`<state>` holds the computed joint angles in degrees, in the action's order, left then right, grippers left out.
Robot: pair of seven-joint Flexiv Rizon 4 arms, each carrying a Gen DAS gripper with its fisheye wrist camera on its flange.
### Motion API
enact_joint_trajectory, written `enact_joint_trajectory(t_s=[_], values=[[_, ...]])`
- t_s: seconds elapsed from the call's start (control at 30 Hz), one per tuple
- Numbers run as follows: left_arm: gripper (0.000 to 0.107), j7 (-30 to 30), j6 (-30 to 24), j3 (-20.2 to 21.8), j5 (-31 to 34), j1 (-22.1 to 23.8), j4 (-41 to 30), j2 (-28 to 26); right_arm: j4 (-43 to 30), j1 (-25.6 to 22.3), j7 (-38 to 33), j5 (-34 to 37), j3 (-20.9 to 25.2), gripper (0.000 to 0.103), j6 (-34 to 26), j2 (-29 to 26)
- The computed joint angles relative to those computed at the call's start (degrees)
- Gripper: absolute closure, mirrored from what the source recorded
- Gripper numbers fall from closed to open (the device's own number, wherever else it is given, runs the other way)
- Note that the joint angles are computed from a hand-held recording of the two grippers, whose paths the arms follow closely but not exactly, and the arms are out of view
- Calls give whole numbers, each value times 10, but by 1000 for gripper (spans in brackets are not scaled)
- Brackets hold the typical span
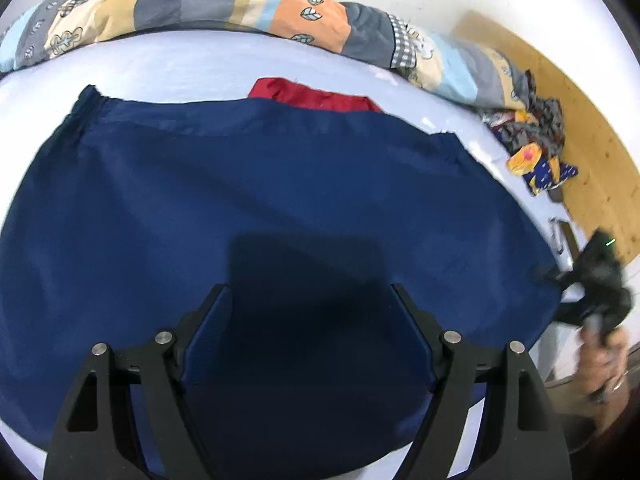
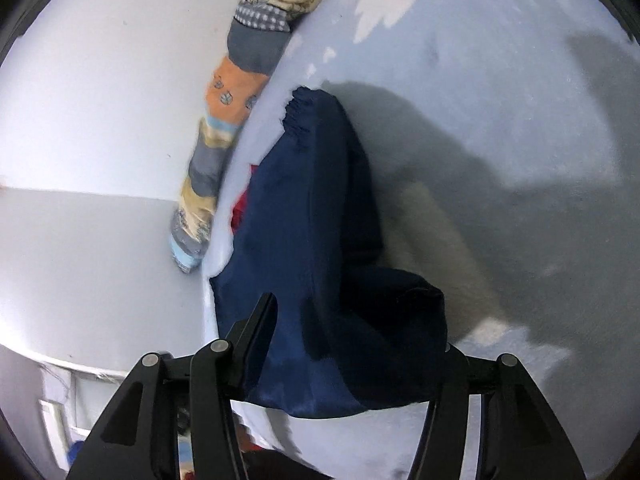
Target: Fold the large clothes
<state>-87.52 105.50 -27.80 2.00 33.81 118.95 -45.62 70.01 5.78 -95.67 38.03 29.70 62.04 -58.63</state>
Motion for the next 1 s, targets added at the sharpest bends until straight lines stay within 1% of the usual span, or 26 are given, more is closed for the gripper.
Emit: enact_joint_trajectory(t_s=[0.03,0.07,0.2,0.23,0.27,0.3,0.33,0.37,0.4,0.47,0.53,0.57,0.63,0.67,0.7,0.73,0.77,0.8,0.83,0.87,0.9,0.93,1.0], values=[[28,1,-1,2,-1,-5,-6,-2,0,25,46,-38,-32,47,-8,-2],[28,2,0,6,-3,-13,-12,-3,-8,33,57,-39,-45,47,-17,-7],[28,9,-3,43,-15,-62,-35,-6,-46,18,51,-27,-17,47,-12,-39],[28,11,-6,58,-21,-79,-41,-6,-55,16,50,-22,-11,50,-10,-45],[28,13,-10,79,-29,-101,-48,-5,-61,17,46,-23,-10,62,-10,-49],[28,14,-13,92,-37,-116,-53,-5,-69,21,40,-28,-10,67,-11,-51],[28,16,-17,103,-44,-127,-57,-4,-71,25,33,-29,-9,71,-3,-49],[28,17,-19,110,-50,-136,-61,-5,-67,30,31,-30,-10,73,7,-43],[28,16,-19,115,-57,-143,-65,-6,-69,42,46,-37,-19,73,10,-33],[28,13,-22,134,-73,-162,-73,-8,-55,53,39,-47,-20,74,34,-16],[28,5,-36,187,-103,-212,-87,-9,-42,48,25,-45,-7,74,53,-6],[27,4,-39,193,-110,-219,-89,-11,-38,43,17,-42,2,74,57,-4],[27,-1,-36,221,-125,-247,-95,-14,-31,34,4,-37,16,74,62,1],[27,-2,-32,237,-130,-264,-97,-15,-32,33,1,-36,20,74,61,2],[28,-9,-18,243,-136,-271,-94,-14,-27,29,-4,-34,23,74,63,5],[28,-18,6,240,-139,-268,-88,-13,-25,29,-5,-33,23,74,63,7],[28,-42,31,245,-127,-267,-86,-14,-28,31,-2,-35,20,74,62,7],[28,-30,33,260,-152,-283,-86,-14,-21,24,-9,-31,25,74,61,10],[28,-11,24,273,-181,-297,-89,-17,-21,23,-10,-30,25,74,59,11],[28,-22,-15,280,-174,-296,-102,-22,-20,22,-12,-29,26,74,58,12],[26,-10,-36,272,-186,-290,-107,-26,-17,19,-18,-25,29,74,60,13],[25,-12,-30,283,-187,-301,-111,-33,-22,21,-18,-25,29,74,57,11],[23,-24,-35,336,-187,-349,-123,-42,-28,22,-23,-24,29,74,54,9]])
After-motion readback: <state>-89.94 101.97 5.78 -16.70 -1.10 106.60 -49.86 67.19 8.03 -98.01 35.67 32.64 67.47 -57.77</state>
